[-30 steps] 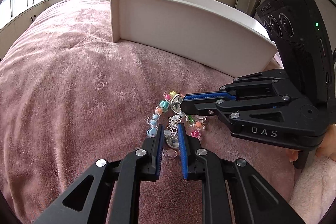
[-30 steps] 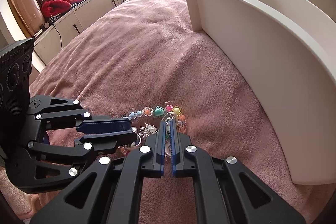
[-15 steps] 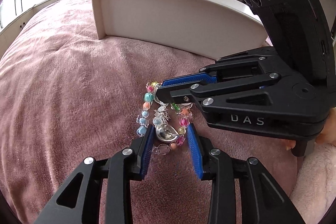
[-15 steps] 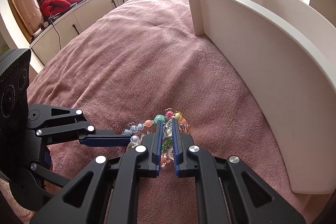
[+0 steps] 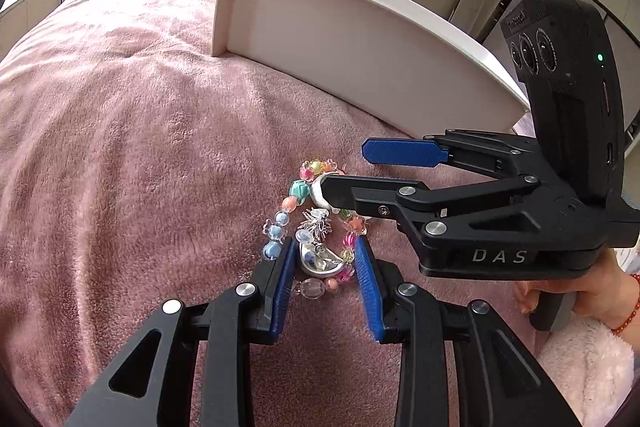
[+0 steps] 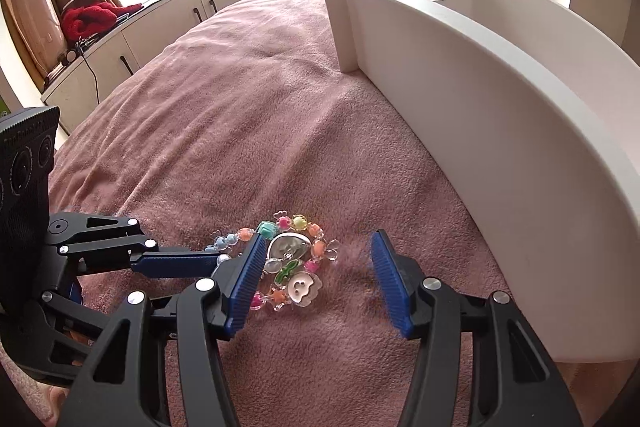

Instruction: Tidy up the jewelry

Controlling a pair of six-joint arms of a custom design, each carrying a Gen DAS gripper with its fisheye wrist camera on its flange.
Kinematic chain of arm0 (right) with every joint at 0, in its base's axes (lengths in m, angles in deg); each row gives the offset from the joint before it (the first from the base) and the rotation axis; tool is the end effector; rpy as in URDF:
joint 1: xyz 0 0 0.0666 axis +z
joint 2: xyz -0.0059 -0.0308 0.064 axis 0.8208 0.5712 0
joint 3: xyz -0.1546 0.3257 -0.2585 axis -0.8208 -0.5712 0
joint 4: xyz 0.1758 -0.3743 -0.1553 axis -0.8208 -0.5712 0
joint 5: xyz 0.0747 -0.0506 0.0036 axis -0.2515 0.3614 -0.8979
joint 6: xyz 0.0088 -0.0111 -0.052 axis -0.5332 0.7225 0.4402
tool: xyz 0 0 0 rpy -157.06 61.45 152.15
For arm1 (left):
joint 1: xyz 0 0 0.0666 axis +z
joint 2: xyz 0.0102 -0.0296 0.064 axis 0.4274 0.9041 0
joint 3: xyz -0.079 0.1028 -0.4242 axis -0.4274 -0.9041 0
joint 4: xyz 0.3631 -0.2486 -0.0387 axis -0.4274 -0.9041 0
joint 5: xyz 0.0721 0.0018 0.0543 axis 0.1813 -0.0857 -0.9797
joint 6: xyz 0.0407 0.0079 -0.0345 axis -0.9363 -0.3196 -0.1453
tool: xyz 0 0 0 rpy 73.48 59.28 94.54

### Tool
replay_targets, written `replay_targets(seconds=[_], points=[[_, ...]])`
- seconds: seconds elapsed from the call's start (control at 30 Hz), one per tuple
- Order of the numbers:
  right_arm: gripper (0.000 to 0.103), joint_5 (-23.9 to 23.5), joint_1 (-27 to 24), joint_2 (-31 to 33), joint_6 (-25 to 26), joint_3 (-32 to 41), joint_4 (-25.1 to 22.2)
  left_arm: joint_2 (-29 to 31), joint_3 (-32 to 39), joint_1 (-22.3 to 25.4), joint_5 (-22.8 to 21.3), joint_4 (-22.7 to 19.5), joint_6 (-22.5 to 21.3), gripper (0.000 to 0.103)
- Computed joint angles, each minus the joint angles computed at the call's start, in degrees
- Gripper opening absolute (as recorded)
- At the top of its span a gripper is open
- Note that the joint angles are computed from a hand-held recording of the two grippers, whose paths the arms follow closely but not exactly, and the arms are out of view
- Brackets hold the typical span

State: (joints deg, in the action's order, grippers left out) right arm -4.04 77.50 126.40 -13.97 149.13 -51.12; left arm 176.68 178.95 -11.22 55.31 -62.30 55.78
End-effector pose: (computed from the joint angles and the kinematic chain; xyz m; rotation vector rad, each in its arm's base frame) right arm 0.4838 0.2020 0.4953 -0.5018 2.4899 0.2851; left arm 0.4939 -0.3752 0.4577 0.4983 2.4591 -0.6654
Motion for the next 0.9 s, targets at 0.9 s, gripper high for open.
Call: replay_targets(seconds=[0.9], points=[[0.033, -4.1, 0.6, 1.0, 1.5, 0.5, -0.6, -6.4, -4.1, 0.2, -4.5, 1.1, 3.5, 0.026]])
